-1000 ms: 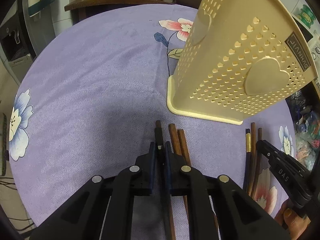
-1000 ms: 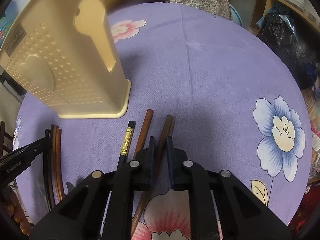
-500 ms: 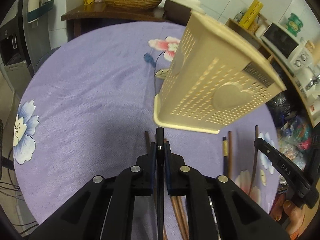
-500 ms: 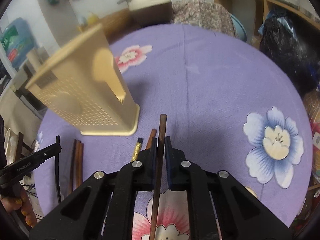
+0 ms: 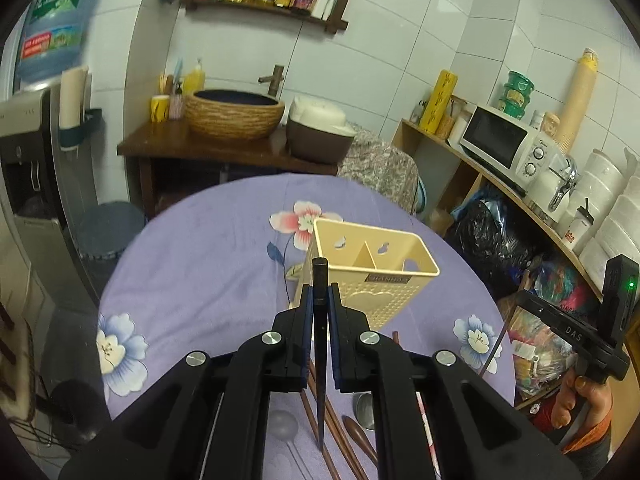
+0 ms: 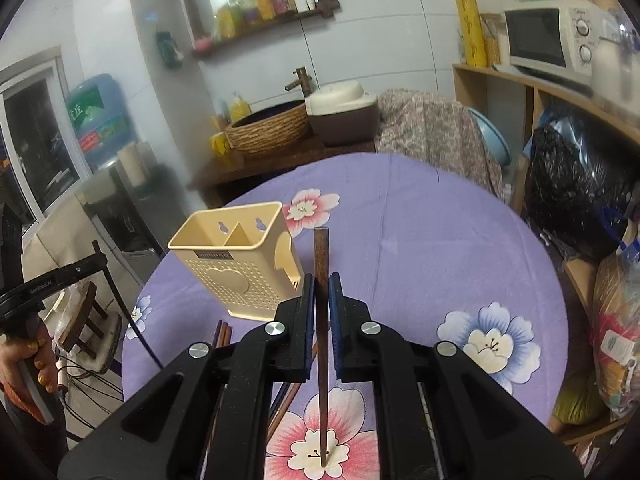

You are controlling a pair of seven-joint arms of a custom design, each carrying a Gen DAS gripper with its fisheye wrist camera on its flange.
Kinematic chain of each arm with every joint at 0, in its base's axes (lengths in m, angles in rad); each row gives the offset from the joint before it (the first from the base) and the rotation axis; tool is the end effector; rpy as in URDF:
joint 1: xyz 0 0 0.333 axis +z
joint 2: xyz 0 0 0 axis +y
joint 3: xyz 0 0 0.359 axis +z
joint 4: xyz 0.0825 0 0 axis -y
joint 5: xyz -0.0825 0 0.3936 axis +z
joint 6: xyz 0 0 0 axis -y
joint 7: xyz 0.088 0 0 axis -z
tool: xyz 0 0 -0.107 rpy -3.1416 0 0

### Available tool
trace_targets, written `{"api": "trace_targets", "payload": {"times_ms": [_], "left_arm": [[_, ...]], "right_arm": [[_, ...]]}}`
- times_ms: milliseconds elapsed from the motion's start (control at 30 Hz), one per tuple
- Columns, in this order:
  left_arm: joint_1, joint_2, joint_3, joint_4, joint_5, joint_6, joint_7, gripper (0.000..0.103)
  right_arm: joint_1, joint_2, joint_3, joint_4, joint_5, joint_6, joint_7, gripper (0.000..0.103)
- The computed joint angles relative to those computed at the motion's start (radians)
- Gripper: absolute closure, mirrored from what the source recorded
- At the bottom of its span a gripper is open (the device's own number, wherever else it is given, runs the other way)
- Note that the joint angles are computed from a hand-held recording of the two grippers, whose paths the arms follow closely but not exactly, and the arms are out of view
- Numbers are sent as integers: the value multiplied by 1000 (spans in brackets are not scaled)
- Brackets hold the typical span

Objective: Organize utensils
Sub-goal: 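Lift the wooden chopstick with the right tool and lower it into the holder, then open the right tool to release the chopstick and withdraw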

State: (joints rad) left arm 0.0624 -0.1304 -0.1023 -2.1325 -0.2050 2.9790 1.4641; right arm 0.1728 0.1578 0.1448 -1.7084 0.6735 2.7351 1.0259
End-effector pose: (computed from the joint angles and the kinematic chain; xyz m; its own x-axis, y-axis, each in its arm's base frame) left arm 0.5646 -0.0117 0.6216 0.1061 -0.9605 0.2574 -0.5503 -0.2723 -0.7893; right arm 0.6503 0.1801 0.6295 0.4403 -0.8664 -0.2355 -0.5976 -0.0870 -0.7971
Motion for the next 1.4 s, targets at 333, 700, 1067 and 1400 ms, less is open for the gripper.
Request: {"api": "trace_targets", "payload": {"times_ms": [333,700,1067,1400], "left_arm": [[6,-39,-2,-20,18,7,-1,94],[84,-45,-54,145,149,-2,-75,94],[200,157,-151,434,899,-30,-809,94],[96,236,-65,362,737,-42,-676,94]], "right_arm": [[9,-8,-4,0,-8,1,-19,95],[36,62,-4,266,-172,29,102,95],[88,235,30,547,-357,19,296,95],[70,312,67,511,-409,-53,356,95]]}}
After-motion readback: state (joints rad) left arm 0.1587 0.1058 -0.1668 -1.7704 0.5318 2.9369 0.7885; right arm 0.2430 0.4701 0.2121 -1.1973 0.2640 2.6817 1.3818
